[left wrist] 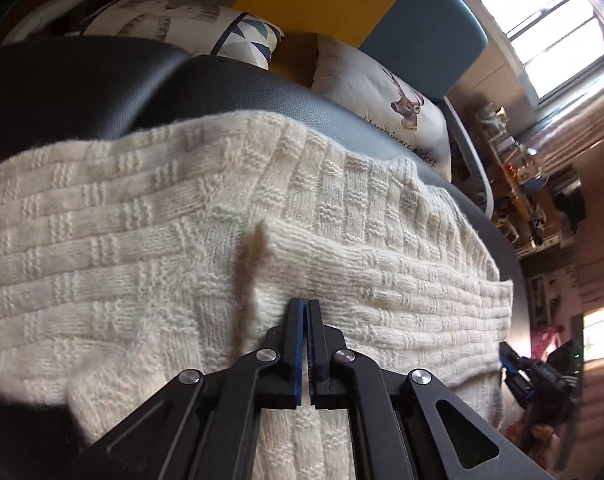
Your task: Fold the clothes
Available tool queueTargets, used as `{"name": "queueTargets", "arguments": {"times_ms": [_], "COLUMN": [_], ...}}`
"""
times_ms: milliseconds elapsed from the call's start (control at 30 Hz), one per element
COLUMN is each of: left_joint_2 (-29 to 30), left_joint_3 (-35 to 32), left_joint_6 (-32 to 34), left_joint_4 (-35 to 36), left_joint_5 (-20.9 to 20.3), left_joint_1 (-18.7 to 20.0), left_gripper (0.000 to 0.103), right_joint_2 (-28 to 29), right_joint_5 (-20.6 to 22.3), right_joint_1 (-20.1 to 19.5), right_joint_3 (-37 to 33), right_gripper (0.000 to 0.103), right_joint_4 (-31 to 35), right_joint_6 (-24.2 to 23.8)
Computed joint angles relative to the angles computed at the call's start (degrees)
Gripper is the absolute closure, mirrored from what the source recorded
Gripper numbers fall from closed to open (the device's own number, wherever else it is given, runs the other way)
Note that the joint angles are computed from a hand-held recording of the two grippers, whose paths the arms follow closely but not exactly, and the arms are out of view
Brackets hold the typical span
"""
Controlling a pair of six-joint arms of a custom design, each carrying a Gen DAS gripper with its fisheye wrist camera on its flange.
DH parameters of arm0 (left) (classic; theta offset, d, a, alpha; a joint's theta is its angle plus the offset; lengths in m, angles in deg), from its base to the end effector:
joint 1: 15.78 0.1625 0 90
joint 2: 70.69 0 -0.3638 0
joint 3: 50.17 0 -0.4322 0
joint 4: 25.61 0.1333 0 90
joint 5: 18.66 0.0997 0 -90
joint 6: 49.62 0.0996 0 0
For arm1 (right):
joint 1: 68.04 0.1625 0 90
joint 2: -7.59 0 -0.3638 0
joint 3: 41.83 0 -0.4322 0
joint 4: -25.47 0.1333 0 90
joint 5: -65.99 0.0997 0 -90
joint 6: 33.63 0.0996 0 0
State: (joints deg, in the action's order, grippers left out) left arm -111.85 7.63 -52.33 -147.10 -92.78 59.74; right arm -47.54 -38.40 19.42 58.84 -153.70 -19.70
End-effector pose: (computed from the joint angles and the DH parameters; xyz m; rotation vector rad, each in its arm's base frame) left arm -0.0468 -0.8234 0.2111 0.2429 2.8661 -0.4305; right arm 0.0797 -0.6536 0.1515 -0.5327 -2.7080 1.1324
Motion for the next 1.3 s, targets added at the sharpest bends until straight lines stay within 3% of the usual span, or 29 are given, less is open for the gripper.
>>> {"name": "queueTargets", "arguments": {"times_ms": [100,233,300,433,567,700,800,833,867,1033,1200,1300], "left_joint_2": [-1.0,-3.0,-2.8,0.0,3.3,3.3,2.6,1.6,0.3,-10.1,-22.3,-28.8], "left_joint_3": [0.9,3.5,3.3,-0.4,-4.7,-4.7,-5.2,-4.6,-3.4,6.0,15.2,18.8], "left_joint_6": [-0.4,4.3,6.6,8.7,7.2,6.0,2.2,0.8,-0.4,-6.5,-13.6,-17.2], "left_joint_4": [-0.9,-4.8,-5.5,-3.5,0.1,-0.3,0.4,0.2,-0.5,-4.9,-9.6,-12.2], "left_joint_5": [-0.7,-1.1,-0.8,1.4,5.7,3.7,0.7,-1.1,-2.8,-8.4,-7.5,-4.8], "left_joint_1": [-0.1,-1.4,-2.1,-2.6,-1.8,-0.5,0.2,0.6,1.0,4.3,10.3,14.6], "left_gripper": [0.101,0.101,0.094,0.093,0.093,0.093,0.094,0.093,0.093,0.091,0.09,0.089], "right_joint_2": [1.2,4.3,6.9,12.4,15.8,16.5,15.2,14.8,13.9,12.6,14.1,15.0], "right_joint_5": [-5.4,-11.3,-15.3,-23.2,-26.2,-27.8,-27.3,-26.8,-24.7,-16.0,-8.7,-8.1], "right_joint_1": [2.5,5.2,5.7,6.5,5.6,6.1,8.1,8.9,9.7,12.5,14.9,15.9], "right_joint_3": [-2.4,-8.3,-12.9,-22.2,-27.4,-28.0,-24.6,-23.3,-21.4,-15.6,-12.0,-10.8], "right_gripper": [0.085,0.085,0.085,0.085,0.087,0.087,0.087,0.081,0.076,0.076,0.076,0.076], "right_joint_4": [-0.2,0.6,3.6,9.7,16.6,16.4,10.8,8.3,7.6,6.8,6.4,6.4], "right_joint_6": [-4.5,-11.0,-12.6,-15.0,-15.2,-15.9,-18.5,-19.9,-20.2,-17.8,-14.5,-14.1]}}
